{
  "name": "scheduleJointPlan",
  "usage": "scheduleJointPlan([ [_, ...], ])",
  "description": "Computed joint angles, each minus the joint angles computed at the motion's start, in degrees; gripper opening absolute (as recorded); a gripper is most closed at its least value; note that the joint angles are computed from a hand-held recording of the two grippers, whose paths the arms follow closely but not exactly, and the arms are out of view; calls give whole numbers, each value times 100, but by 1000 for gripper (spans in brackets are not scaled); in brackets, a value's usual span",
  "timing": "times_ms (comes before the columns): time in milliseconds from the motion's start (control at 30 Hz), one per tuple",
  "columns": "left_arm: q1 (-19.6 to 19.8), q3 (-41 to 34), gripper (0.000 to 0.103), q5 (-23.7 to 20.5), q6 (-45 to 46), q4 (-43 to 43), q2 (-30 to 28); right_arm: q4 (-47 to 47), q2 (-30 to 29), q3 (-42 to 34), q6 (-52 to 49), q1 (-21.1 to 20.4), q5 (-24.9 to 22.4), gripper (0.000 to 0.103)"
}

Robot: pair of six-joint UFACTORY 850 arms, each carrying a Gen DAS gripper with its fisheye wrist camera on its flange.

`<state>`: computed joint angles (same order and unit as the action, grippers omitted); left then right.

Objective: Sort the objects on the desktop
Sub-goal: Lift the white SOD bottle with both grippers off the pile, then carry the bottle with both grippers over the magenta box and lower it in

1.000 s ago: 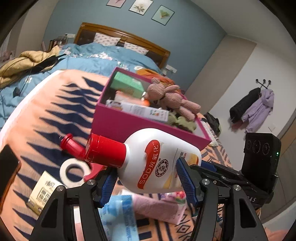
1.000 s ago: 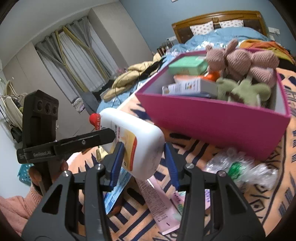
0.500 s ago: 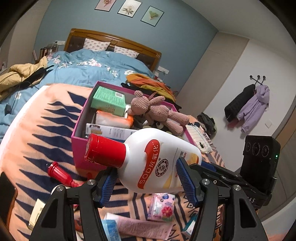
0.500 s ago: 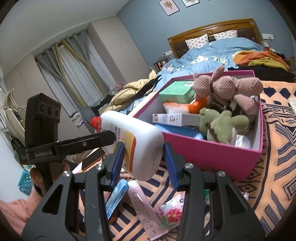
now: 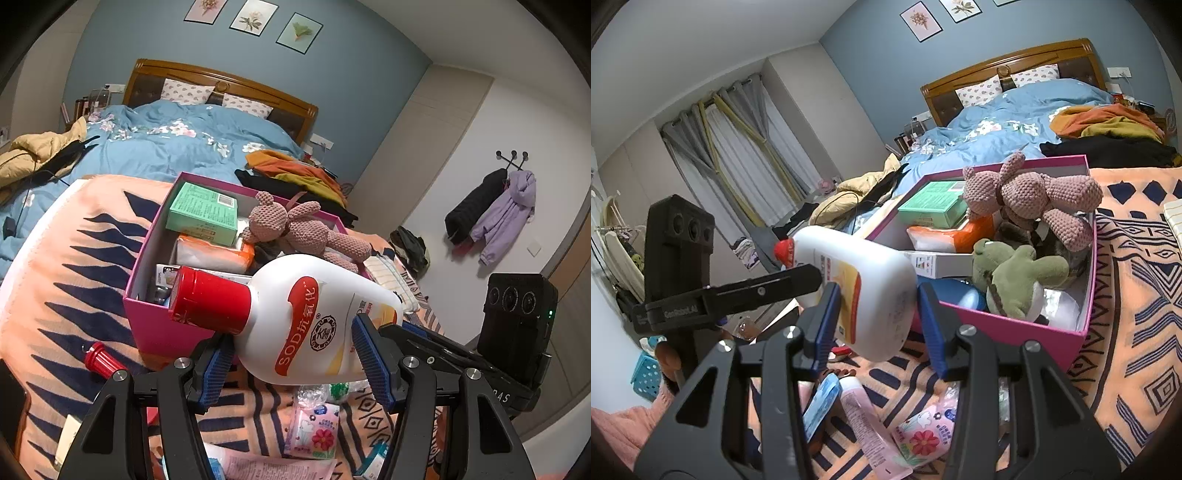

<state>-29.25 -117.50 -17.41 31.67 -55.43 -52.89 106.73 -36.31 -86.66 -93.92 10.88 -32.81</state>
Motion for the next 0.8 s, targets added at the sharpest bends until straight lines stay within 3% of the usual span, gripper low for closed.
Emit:
scheduleJointPlan([
  [300, 18, -268, 64, -94, -266, 226, -149, 46, -30, -48, 32, -19, 12, 45],
  [800, 77, -1496, 65, -527, -1630, 1462, -831, -160, -304, -547, 397, -53, 175, 45],
])
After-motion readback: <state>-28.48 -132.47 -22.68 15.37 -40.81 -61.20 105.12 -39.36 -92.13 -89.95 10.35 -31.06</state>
